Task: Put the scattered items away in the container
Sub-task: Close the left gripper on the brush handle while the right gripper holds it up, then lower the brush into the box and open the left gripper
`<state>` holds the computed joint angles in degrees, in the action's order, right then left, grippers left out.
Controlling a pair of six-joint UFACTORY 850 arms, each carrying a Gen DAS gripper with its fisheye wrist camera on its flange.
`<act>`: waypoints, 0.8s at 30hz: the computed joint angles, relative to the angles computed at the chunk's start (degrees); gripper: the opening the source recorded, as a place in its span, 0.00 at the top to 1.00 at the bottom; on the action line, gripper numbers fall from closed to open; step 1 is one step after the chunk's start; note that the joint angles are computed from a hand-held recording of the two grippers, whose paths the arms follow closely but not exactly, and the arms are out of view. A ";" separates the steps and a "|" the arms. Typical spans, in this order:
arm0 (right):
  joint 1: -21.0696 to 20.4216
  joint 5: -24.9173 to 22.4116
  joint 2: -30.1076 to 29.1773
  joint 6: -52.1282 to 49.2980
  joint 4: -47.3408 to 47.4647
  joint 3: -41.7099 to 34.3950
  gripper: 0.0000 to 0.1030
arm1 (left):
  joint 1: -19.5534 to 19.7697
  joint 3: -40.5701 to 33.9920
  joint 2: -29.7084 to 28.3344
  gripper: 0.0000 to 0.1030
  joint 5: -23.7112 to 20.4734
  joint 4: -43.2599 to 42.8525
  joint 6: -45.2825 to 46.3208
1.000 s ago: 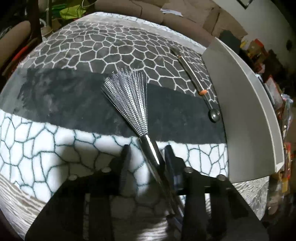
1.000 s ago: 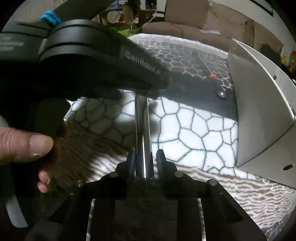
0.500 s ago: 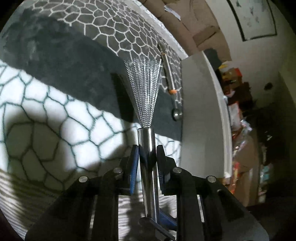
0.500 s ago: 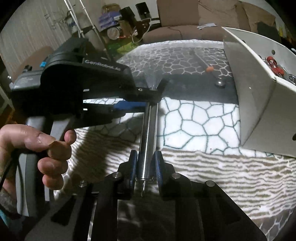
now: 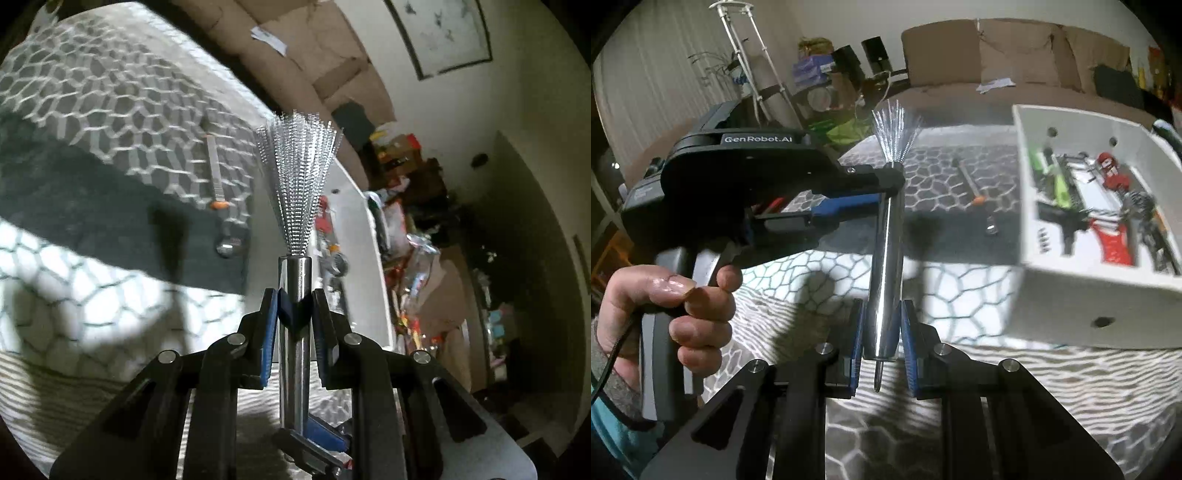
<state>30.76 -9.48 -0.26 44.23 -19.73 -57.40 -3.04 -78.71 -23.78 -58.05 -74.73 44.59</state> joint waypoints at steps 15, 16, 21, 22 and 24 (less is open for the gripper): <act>-22.23 -9.55 13.09 -29.25 20.02 3.12 0.82 | -19.11 -27.63 -14.08 0.84 -0.59 4.56 -17.29; -23.97 -10.34 12.82 -31.44 21.60 2.95 0.82 | -20.35 -30.43 -16.24 0.84 -0.61 5.57 -19.16; -30.92 -13.13 9.62 -38.18 24.58 1.79 0.82 | -24.01 -42.76 -26.64 0.84 -2.45 8.04 -26.84; -32.13 -13.82 8.40 -38.97 24.57 1.26 0.82 | -24.66 -46.24 -29.37 0.84 -3.12 9.00 -28.79; -33.38 -14.87 6.36 -38.93 23.26 0.32 0.82 | -25.43 -48.83 -31.69 0.84 -3.48 10.12 -30.42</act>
<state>-2.62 -24.35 6.09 5.30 3.54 -57.08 -28.47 -127.55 -55.47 -61.53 -64.61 14.17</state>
